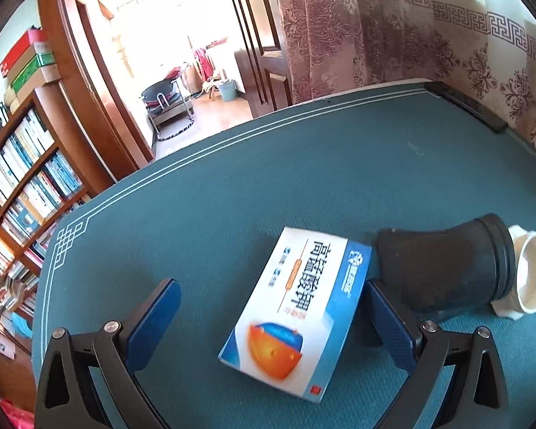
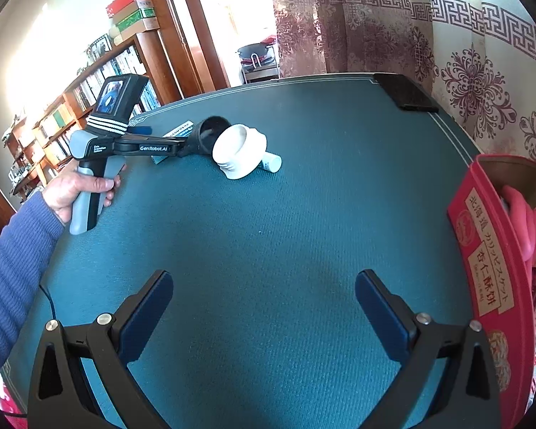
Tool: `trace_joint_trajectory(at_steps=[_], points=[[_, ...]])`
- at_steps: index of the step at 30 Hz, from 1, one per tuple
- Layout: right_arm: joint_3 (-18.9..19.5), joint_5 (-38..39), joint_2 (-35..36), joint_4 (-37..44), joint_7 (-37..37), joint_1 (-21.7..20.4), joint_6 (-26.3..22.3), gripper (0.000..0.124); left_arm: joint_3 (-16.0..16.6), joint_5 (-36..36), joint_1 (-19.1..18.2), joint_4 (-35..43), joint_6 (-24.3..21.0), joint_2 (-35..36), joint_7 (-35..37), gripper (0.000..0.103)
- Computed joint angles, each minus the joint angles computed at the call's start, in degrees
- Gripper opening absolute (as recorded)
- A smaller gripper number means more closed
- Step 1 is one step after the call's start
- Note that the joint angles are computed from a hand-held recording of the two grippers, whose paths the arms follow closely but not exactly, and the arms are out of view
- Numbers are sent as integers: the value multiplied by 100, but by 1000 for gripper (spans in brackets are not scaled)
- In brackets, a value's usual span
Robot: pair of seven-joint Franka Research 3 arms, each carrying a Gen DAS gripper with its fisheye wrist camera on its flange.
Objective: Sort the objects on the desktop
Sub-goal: 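Approach the blue-white medicine box with the left tool, then grasp the medicine box with the left tool while the right tool grasps the white cup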
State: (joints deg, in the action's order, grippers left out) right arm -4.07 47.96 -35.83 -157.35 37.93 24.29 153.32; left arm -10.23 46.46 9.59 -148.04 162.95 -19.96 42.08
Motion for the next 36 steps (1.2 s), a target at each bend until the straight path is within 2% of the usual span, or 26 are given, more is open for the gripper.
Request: trace_joint_trajectory(at_steps=[1, 2, 3, 4, 5, 7, 11, 13, 16, 17, 22, 26, 29, 31, 33, 34, 35, 36], points=[[-3, 4, 5, 0, -2, 6, 1, 102, 25, -73, -12, 17, 31, 36, -43, 102], [-9, 2, 6, -1, -9, 6, -3, 102, 121, -258, -81, -4, 123, 58, -11, 95], [-5, 1, 19, 3, -12, 10, 2, 102, 377, -630, -284, -99, 328, 43, 236, 77], [2, 1, 24, 5, -19, 19, 4, 102, 570, -1135, -455, -208, 578, 32, 548, 65], [4, 2, 33, 12, -36, 30, 16, 102, 564, -1239, -436, -256, 640, -20, 457, 56], [29, 28, 48, 31, -71, 79, 81, 102, 374, -1337, -291, -322, 536, -131, 408, 56], [7, 197, 180, 180, -250, 253, 292, 102, 400, -1783, -373, -749, 628, -597, 513, 56], [-11, 315, 309, 304, -341, 345, 398, 102, 508, -2055, -486, -1061, 710, -977, 572, 56], [-3, 570, 590, 562, -548, 531, 664, 102, 816, -2543, -853, -1574, 739, -1713, 829, 56], [-3, 656, 681, 646, -627, 583, 736, 102, 854, -2660, -932, -1720, 662, -1994, 906, 56], [169, 937, 1442, 1250, -951, 728, 1144, 102, 617, -2994, -1028, -2168, 82, -3172, 979, 56], [461, 804, 1948, 1627, -998, 702, 1512, 102, 532, -3199, -1189, -2459, -229, -3921, 932, 56], [678, 518, 2286, 1818, -1079, 697, 1847, 102, 447, -3254, -1262, -2572, -342, -4160, 905, 56], [955, -150, 2520, 1881, -624, 493, 2089, 102, 377, -3244, -1243, -2591, -291, -4081, 875, 56], [1176, -950, 2689, 1924, 19, 242, 2171, 91, 332, -3226, -1243, -2587, -187, -3956, 855, 56], [1326, -1557, 2746, 1950, 526, 17, 2068, 71, 304, -3214, -1241, -2559, -147, -3855, 846, 57], [1377, -1928, 2781, 1981, 869, -97, 1954, 66, 304, -3202, -1241, -2527, -91, -3740, 854, 58], [1285, -1898, 2782, 1966, 881, -13, 2011, 66, 329, -3207, -1266, -2503, -37, -3619, 870, 60]])
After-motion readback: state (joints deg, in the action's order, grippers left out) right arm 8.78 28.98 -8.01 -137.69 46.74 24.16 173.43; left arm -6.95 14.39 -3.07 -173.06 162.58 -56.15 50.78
